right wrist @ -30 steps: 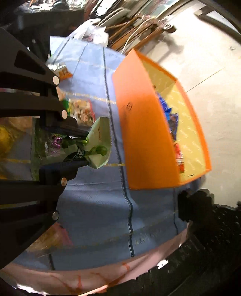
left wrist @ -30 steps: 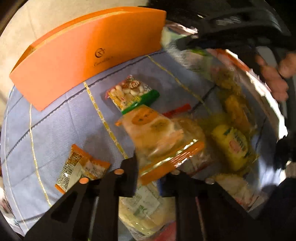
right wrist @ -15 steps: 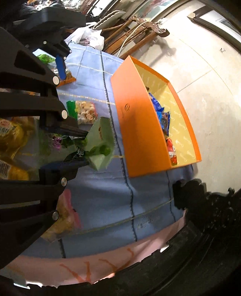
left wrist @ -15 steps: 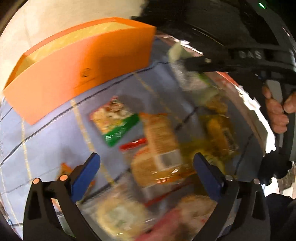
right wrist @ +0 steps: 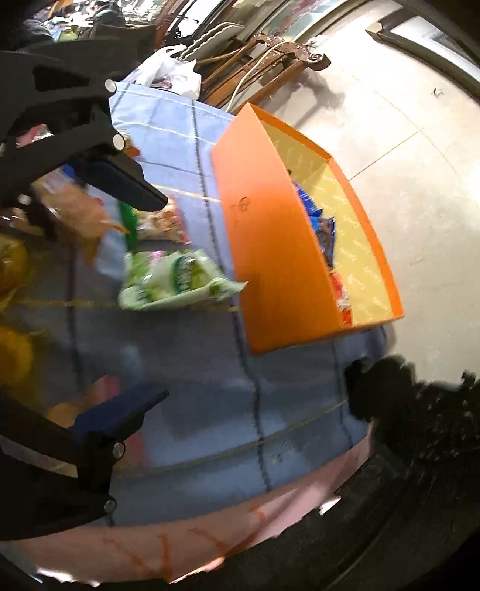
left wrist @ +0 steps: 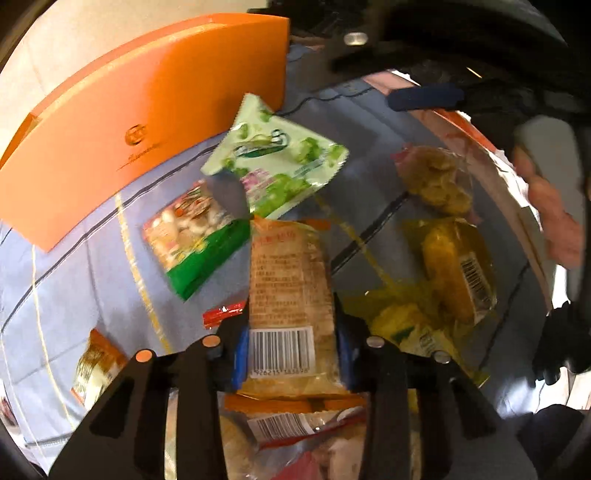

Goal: Organize snacks
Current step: 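Grasp the green bag with right gripper while left grasps a bread pack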

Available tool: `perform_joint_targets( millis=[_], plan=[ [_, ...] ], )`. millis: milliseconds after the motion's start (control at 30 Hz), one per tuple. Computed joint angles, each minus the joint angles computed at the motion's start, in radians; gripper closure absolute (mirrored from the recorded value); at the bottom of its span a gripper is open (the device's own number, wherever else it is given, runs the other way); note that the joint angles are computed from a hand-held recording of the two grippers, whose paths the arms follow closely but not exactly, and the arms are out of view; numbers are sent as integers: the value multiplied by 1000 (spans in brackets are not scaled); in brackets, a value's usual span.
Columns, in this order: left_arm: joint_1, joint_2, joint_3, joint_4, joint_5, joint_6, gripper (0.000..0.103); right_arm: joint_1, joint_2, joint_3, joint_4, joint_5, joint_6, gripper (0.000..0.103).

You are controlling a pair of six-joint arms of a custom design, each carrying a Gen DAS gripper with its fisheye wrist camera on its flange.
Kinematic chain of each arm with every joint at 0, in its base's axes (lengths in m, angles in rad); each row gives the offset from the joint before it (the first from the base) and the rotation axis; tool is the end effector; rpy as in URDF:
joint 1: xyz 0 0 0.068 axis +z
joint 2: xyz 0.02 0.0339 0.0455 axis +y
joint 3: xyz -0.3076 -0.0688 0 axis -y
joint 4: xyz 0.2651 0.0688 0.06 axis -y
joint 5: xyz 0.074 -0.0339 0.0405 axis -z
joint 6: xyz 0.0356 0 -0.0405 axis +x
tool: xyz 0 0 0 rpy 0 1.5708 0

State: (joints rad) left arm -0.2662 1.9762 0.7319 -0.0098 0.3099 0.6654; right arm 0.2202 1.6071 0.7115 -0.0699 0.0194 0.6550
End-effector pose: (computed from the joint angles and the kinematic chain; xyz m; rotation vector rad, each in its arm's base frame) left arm 0.3028 -0.0938 0.0618 1.2976 2.4285 -0.3343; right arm 0.2988 0.0662 0.1613 0.5613 2.5051 0.3171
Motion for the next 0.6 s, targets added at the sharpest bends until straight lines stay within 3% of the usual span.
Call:
perform_joint_targets(
  millis=[100, 233, 267, 300, 333, 433, 600],
  plan=[
    [57, -9, 31, -74, 49, -21, 68, 26, 120, 99, -30, 37, -83, 9],
    [112, -63, 18, -91, 95, -21, 68, 51, 302, 236, -77, 69, -132, 9],
    [136, -70, 21, -109, 109, -6, 68, 58, 357, 269, -92, 81, -129, 26],
    [151, -71, 26, -117, 121, -6, 68, 61, 380, 283, -102, 81, -119, 54],
    [169, -75, 29, -131, 131, 0, 68, 67, 391, 281, -98, 86, -99, 63],
    [217, -80, 60, -184, 164, -2, 68, 78, 354, 259, -122, 55, -60, 69],
    [284, -105, 136, -254, 192, 3, 68, 96, 120, 116, -123, 104, 44, 69]
  ],
)
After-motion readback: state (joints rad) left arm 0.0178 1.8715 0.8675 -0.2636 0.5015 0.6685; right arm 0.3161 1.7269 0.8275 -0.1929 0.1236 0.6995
